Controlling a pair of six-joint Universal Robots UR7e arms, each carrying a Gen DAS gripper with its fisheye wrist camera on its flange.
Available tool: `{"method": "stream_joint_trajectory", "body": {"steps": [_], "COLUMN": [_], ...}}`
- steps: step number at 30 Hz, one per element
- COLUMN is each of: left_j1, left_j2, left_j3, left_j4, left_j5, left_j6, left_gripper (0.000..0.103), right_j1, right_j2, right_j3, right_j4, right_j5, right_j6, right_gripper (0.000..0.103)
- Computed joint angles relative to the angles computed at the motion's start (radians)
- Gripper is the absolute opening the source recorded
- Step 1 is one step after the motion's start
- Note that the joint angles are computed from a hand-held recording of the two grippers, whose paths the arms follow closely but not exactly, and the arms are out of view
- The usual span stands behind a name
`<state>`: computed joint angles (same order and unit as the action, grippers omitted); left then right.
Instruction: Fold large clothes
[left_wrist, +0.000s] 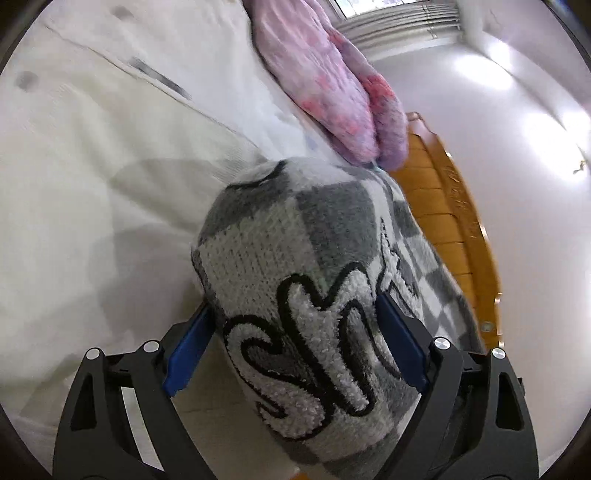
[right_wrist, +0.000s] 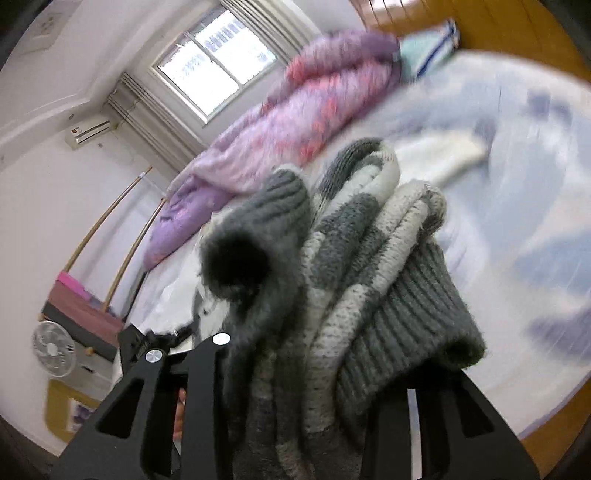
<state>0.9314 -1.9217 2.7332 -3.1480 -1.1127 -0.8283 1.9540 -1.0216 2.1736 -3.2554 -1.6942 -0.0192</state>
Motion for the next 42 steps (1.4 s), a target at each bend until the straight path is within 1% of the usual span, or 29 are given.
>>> {"method": "stream_joint_trajectory", "body": {"steps": [1,2,3,4,6,7,8,9,11,13,14,15,16,18,19,22,24,26,27,28,29,30,31,32,34,36,38,40,42], "left_j1": [-0.016,-0.031,-0.048,-0.065,-0.071,-0.07,-0.075,-0.084,-0.09,-0.103,-0.099,-0.101,-0.096,-0.087,-0.09,-0.092,-0.104,-0.109,-0.108,-0.104,-0.097,-0.091,-0.086,-0.078,-0.071,-0.072,-0.07,-0.086,-0.112], "left_j2": [0.07,0.171,0.242,0.296,0.402,0.441,0.476,0.495,0.517,0.532,0.543,0.537,0.531,0.538,0.538,0.543,0.56,0.598,0.611,0.62,0.628,0.635,0.639,0.636,0.624,0.591,0.547,0.496,0.409], "left_j3": [-0.01,-0.039,-0.076,-0.116,-0.219,-0.252,-0.283,-0.301,-0.31,-0.304,-0.299,-0.275,-0.259,-0.254,-0.25,-0.25,-0.269,-0.313,-0.326,-0.338,-0.358,-0.374,-0.387,-0.398,-0.402,-0.391,-0.376,-0.351,-0.316], "left_j4": [-0.064,-0.149,-0.193,-0.194,-0.098,-0.071,-0.026,0.024,0.076,0.114,0.113,0.111,0.094,0.07,0.064,0.059,0.066,0.1,0.096,0.101,0.118,0.127,0.135,0.155,0.188,0.218,0.259,0.296,0.374], "left_j5": [-0.001,-0.007,-0.02,-0.019,-0.028,-0.033,-0.029,-0.019,-0.03,0.006,0.009,0.008,0.009,0.009,0.015,0.006,0.012,0.042,0.046,0.051,0.054,0.054,0.055,0.049,0.031,0.008,-0.021,-0.005,0.016], "left_j6": [0.021,0.083,0.144,0.18,0.192,0.184,0.178,0.17,0.17,0.162,0.162,0.151,0.148,0.138,0.128,0.122,0.151,0.162,0.163,0.16,0.159,0.164,0.172,0.176,0.185,0.191,0.197,0.194,0.178], "left_gripper": [0.081,0.076,0.076,0.076,0.076,0.076,0.076,0.076,0.076,0.077,0.08,0.084,0.085,0.085,0.085,0.085,0.085,0.086,0.086,0.087,0.087,0.087,0.087,0.087,0.087,0.087,0.087,0.088,0.088], "right_j1": [0.007,0.013,0.021,0.019,-0.007,-0.049,-0.105,-0.192,-0.294,-0.405,-0.455,-0.501,-0.508,-0.484,-0.488,-0.494,-0.506,-0.507,-0.513,-0.538,-0.547,-0.539,-0.517,-0.494,-0.477,-0.458,-0.434,-0.412,-0.393], "right_j2": [-0.022,-0.036,-0.054,-0.062,-0.077,-0.094,-0.113,-0.138,-0.151,-0.136,-0.126,-0.088,-0.062,-0.004,-0.014,0.013,-0.018,-0.041,-0.09,-0.105,-0.099,-0.102,-0.1,-0.098,-0.1,-0.12,-0.139,-0.169,-0.194], "right_j3": [-0.011,-0.01,-0.011,-0.004,0.021,0.051,0.082,0.132,0.202,0.278,0.314,0.352,0.368,0.372,0.376,0.38,0.397,0.406,0.412,0.425,0.431,0.428,0.42,0.408,0.398,0.382,0.363,0.346,0.325], "right_j4": [-0.009,-0.035,-0.064,-0.091,-0.142,-0.177,-0.199,-0.228,-0.284,-0.343,-0.375,-0.443,-0.492,-0.576,-0.571,-0.587,-0.561,-0.541,-0.494,-0.487,-0.497,-0.488,-0.47,-0.446,-0.43,-0.374,-0.32,-0.241,-0.163], "right_j5": [-0.031,-0.064,-0.099,-0.109,-0.145,-0.151,-0.118,-0.055,-0.027,0.017,0.046,0.085,0.089,0.064,0.07,0.109,0.132,0.154,0.168,0.21,0.235,0.235,0.212,0.182,0.138,0.088,0.044,0.0,-0.035], "right_j6": [-0.045,-0.094,-0.142,-0.157,-0.154,-0.105,-0.047,0.025,0.095,0.17,0.19,0.192,0.178,0.184,0.198,0.293,0.298,0.33,0.346,0.371,0.396,0.413,0.418,0.4,0.372,0.339,0.309,0.284,0.278], "right_gripper": [0.029,0.029,0.03,0.03,0.03,0.03,0.03,0.03,0.03,0.03,0.03,0.031,0.032,0.032,0.032,0.032,0.032,0.032,0.032,0.033,0.033,0.033,0.033,0.034,0.037,0.044,0.046,0.049,0.051]}}
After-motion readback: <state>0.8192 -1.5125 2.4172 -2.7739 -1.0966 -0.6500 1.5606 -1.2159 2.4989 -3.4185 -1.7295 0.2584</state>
